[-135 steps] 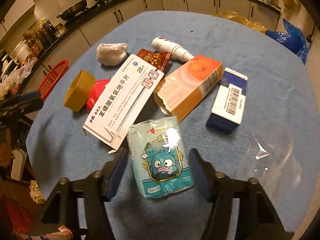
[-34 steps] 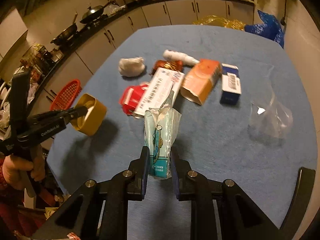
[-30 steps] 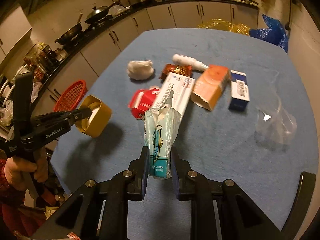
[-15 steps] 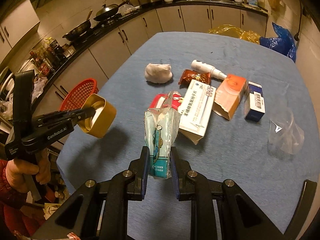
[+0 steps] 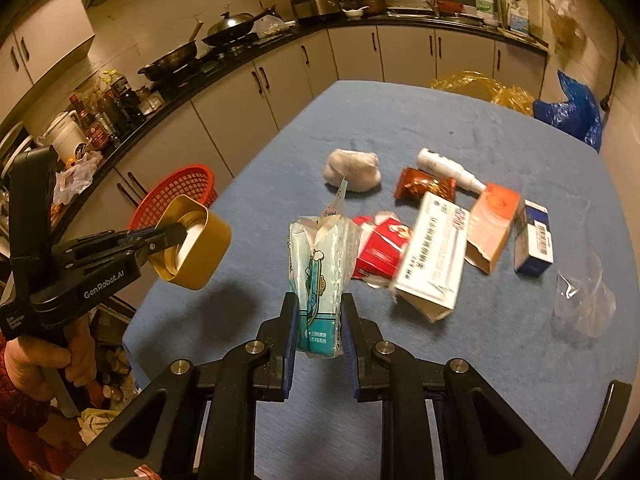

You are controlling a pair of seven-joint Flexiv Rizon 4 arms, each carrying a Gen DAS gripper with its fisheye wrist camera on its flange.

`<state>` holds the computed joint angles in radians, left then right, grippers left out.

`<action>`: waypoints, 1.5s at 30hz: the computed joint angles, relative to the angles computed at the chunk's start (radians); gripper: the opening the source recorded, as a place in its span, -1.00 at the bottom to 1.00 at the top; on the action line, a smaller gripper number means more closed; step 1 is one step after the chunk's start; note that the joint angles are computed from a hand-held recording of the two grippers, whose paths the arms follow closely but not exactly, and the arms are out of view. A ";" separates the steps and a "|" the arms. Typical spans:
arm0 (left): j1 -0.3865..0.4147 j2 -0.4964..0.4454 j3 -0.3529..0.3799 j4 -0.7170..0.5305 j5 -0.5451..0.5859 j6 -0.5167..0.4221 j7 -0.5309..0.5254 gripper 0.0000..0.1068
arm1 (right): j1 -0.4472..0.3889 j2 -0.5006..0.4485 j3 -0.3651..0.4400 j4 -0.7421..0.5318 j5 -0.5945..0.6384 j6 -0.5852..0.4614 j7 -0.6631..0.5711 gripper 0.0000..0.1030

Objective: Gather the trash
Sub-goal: 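Lift both held items and carry them toward the red basket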

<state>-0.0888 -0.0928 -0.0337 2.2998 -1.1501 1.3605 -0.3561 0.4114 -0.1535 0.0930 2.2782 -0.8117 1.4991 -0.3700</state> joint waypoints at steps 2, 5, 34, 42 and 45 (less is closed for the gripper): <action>0.003 0.003 0.002 0.000 -0.013 0.000 0.012 -0.88 | 0.005 -0.007 0.003 -0.013 0.000 -0.006 -0.004 -0.59; 0.010 0.006 0.009 -0.002 -0.028 -0.005 0.023 -0.88 | 0.016 -0.015 0.004 -0.033 -0.005 -0.020 -0.009 -0.59; 0.139 -0.034 0.055 -0.074 0.002 -0.100 0.083 -0.88 | 0.149 -0.169 -0.020 -0.243 0.096 -0.079 -0.069 -0.59; 0.195 -0.071 0.056 -0.115 0.026 -0.132 0.095 -0.88 | 0.181 -0.228 -0.018 -0.319 0.138 -0.104 -0.094 -0.59; 0.215 -0.086 0.057 -0.127 0.029 -0.140 0.099 -0.88 | 0.189 -0.258 -0.009 -0.361 0.166 -0.119 -0.122 -0.59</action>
<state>0.1266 -0.1784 0.0234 2.1729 -1.1207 1.2206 -0.2572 0.6000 -0.4111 0.0844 1.9176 -0.6458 1.3803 -0.4916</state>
